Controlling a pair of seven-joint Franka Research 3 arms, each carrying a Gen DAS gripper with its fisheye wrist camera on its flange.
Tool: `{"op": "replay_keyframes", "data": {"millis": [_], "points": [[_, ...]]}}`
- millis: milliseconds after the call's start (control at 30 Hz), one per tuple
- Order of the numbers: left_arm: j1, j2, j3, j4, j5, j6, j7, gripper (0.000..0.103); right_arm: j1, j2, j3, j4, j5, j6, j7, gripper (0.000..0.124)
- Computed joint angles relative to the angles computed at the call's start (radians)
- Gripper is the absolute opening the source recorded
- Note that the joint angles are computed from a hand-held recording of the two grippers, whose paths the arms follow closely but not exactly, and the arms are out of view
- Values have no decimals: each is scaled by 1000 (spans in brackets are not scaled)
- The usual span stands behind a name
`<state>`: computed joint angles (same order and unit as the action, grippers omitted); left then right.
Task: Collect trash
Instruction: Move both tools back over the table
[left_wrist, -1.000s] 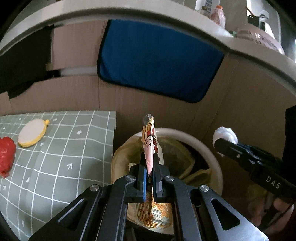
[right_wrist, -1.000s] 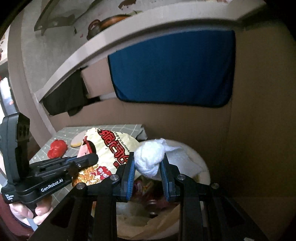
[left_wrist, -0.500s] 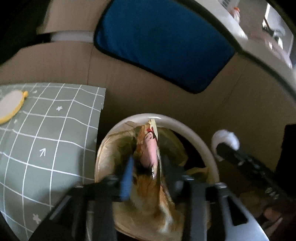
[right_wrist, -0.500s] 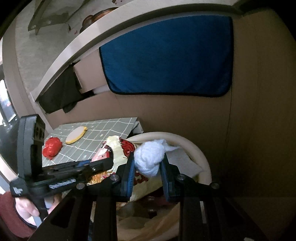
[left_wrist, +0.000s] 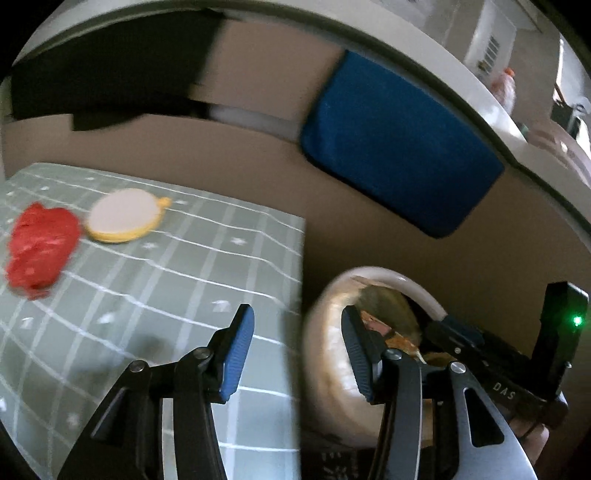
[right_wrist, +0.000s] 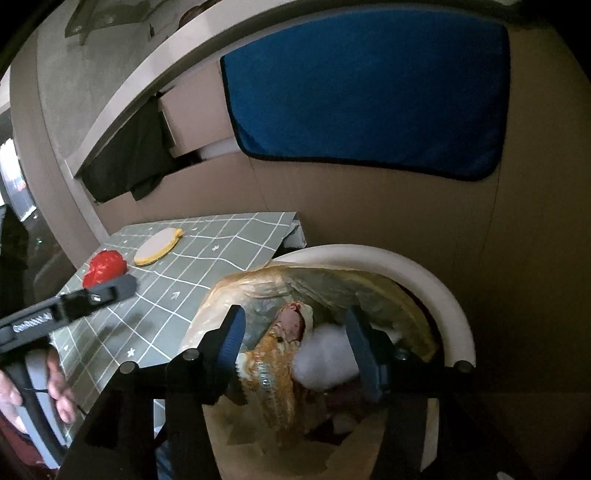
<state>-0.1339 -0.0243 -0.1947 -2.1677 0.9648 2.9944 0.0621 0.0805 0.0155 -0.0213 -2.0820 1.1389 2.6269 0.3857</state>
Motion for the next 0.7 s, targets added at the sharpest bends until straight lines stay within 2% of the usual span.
{"op": "replay_keyframes", "data": {"millis": [67, 200, 300, 500, 633, 700], "points": [[12, -40, 0, -30, 61, -25, -74, 50, 4, -4, 3, -5, -5, 7, -5, 55], [48, -114, -15, -101, 87, -40, -135, 50, 23, -34, 12, -34, 10, 66, -47, 55], [68, -168, -26, -152, 59, -53, -119, 50, 39, -53, 13, -46, 13, 88, -50, 55], [120, -327, -52, -271, 7, -99, -67, 50, 70, -91, 10, -60, 20, 65, -44, 55], [181, -443, -64, -352, -38, -127, -57, 50, 106, -115, 18, -64, 41, 48, -79, 55], [214, -488, -61, -388, -58, -131, -47, 50, 132, -125, 33, -64, 42, 82, -92, 55]]}}
